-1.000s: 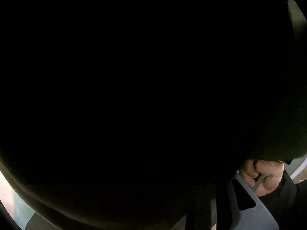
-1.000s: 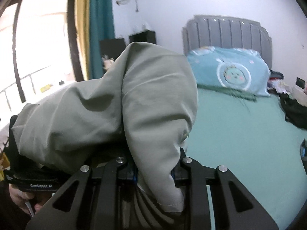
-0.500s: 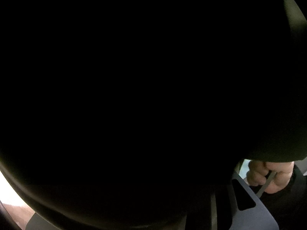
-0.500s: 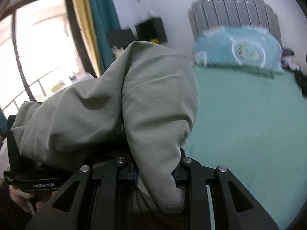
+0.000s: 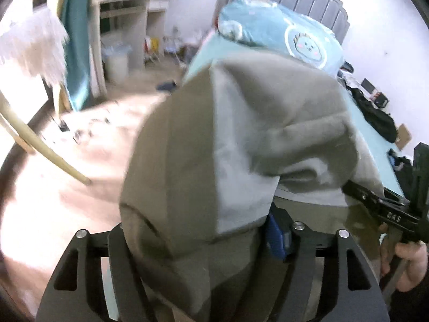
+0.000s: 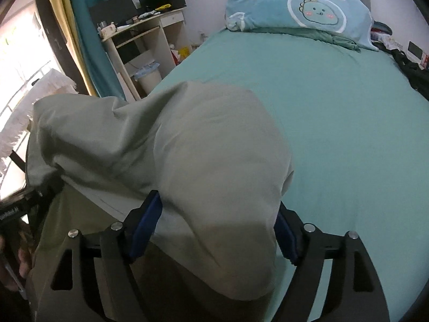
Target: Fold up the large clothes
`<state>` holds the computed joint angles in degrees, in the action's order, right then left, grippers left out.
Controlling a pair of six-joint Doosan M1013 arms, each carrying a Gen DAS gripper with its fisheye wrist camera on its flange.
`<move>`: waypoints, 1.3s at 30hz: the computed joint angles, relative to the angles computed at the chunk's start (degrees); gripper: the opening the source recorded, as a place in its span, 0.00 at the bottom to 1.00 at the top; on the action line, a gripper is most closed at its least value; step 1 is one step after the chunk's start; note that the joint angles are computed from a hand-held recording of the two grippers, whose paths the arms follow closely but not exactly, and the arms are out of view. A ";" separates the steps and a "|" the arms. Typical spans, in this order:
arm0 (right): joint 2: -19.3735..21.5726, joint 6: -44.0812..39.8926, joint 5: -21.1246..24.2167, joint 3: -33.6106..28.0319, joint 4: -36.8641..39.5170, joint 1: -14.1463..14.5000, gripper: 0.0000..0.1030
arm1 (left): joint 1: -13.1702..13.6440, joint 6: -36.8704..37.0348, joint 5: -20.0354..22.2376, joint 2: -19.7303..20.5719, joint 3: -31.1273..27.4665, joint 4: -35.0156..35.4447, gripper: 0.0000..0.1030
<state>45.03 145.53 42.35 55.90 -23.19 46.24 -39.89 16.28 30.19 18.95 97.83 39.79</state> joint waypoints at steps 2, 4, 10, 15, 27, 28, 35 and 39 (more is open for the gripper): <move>-0.62 1.91 0.20 0.95 -2.08 0.56 0.77 | -1.27 -5.16 2.31 -0.93 0.01 5.85 0.69; -1.60 5.65 2.07 1.58 -6.37 1.65 0.77 | -2.30 -7.63 5.41 -0.77 -1.74 9.19 0.69; -5.46 8.91 4.29 5.61 -8.69 2.97 0.78 | -1.40 -11.43 9.86 -2.67 -1.39 12.13 0.69; -7.92 9.36 4.13 8.18 -9.29 3.71 0.79 | -2.00 -12.27 11.51 -5.86 0.39 10.69 0.69; -12.91 9.13 3.51 14.72 -7.00 5.03 0.86 | -8.53 -3.15 15.07 -5.05 -2.38 3.73 0.72; -13.30 9.31 3.35 15.27 -7.03 5.17 0.86 | -9.14 -2.18 14.33 -4.98 -2.58 1.95 0.72; -17.98 13.66 1.73 21.87 -8.18 5.99 0.86 | -12.22 3.28 8.69 -3.54 -4.65 -6.29 0.72; -20.88 16.59 1.98 25.54 -10.11 6.27 0.86 | -14.60 5.00 7.60 -3.00 -5.94 -7.11 0.72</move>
